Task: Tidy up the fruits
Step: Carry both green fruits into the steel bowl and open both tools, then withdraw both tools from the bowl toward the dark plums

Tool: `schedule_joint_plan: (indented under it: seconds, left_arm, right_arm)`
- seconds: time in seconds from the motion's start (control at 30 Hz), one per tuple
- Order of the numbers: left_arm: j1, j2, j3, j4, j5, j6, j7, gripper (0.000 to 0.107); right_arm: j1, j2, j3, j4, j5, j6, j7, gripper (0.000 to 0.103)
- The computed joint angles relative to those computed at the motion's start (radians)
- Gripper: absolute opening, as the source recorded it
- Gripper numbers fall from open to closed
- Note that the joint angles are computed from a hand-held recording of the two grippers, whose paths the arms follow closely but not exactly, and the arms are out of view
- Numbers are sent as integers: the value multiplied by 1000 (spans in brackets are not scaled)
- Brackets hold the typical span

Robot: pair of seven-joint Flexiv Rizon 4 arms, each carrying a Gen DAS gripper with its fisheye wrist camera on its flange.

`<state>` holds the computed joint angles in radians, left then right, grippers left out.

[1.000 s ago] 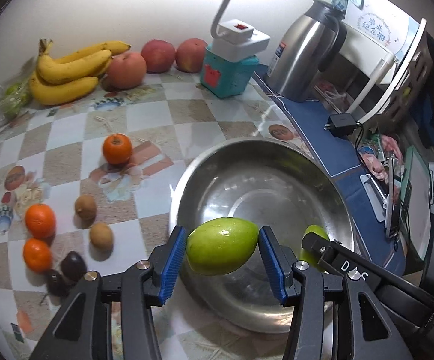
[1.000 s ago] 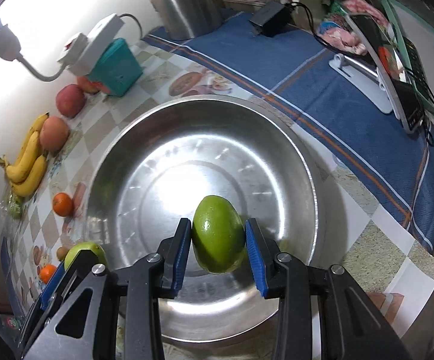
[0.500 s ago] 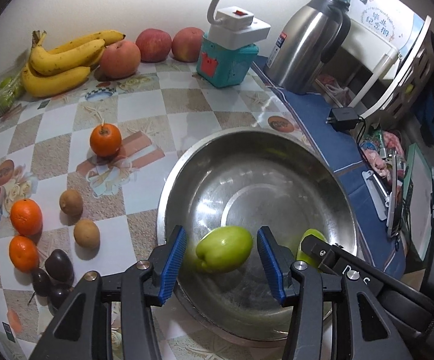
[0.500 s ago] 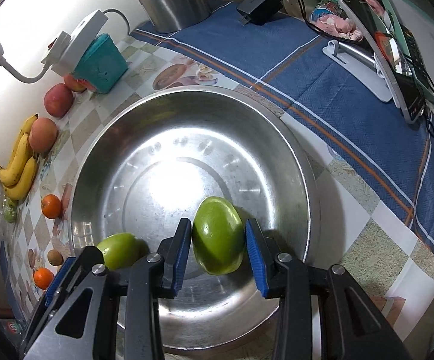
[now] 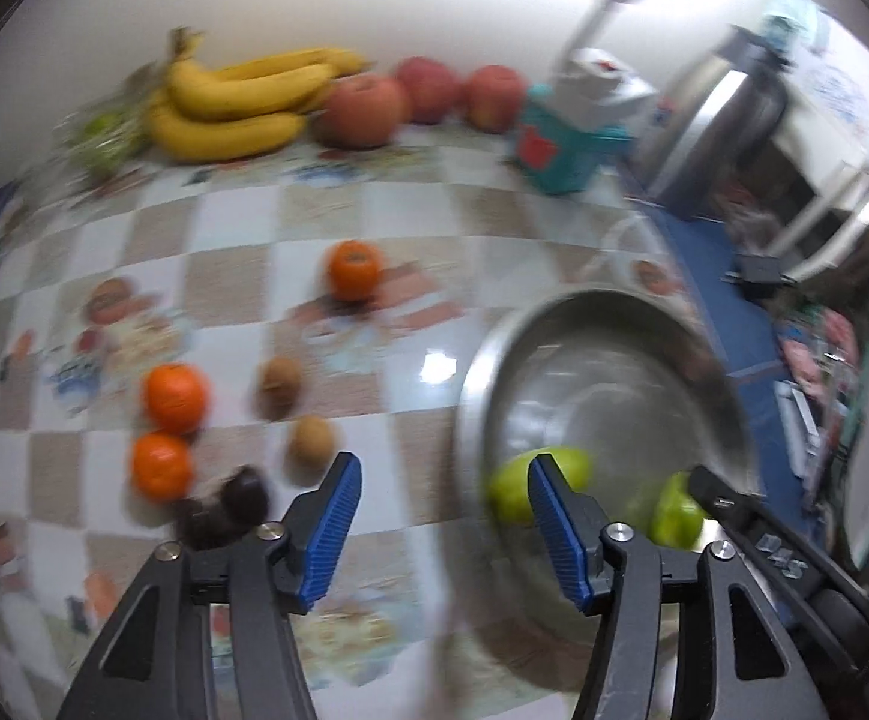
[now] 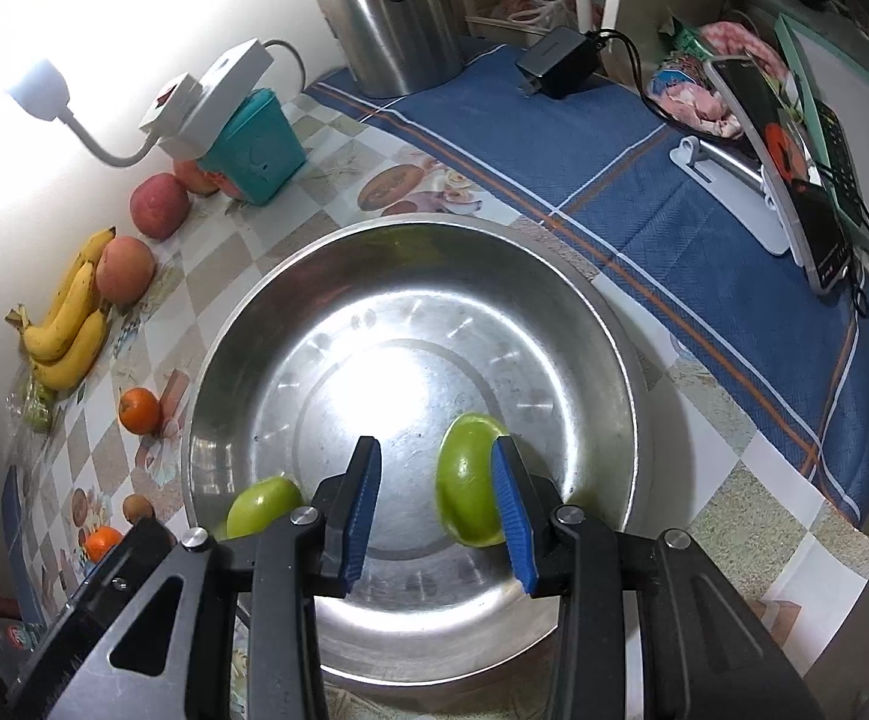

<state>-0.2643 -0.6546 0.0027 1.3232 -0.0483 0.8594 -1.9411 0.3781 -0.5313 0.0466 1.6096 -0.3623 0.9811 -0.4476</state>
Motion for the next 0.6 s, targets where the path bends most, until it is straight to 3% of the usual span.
schedule_joint_plan:
  seconds: [0.07, 0.13, 0.2, 0.6]
  left_arm:
    - [-19, 2, 45, -15, 35, -54, -61, 71]
    - [-20, 6, 64, -15, 54, -84, -117, 85]
    - [-18, 15, 80, -5, 76, -99, -177, 103]
    - [0, 52, 92, 25, 175, -112, -280, 103]
  right_arm:
    - [6, -6, 3, -14, -8, -24, -21, 44]
    - [16, -16, 4, -35, -22, -57, -44, 69]
    - [25, -27, 7, -55, -34, -81, -74, 72]
    - [61, -49, 6, -79, -63, -97, -158, 88]
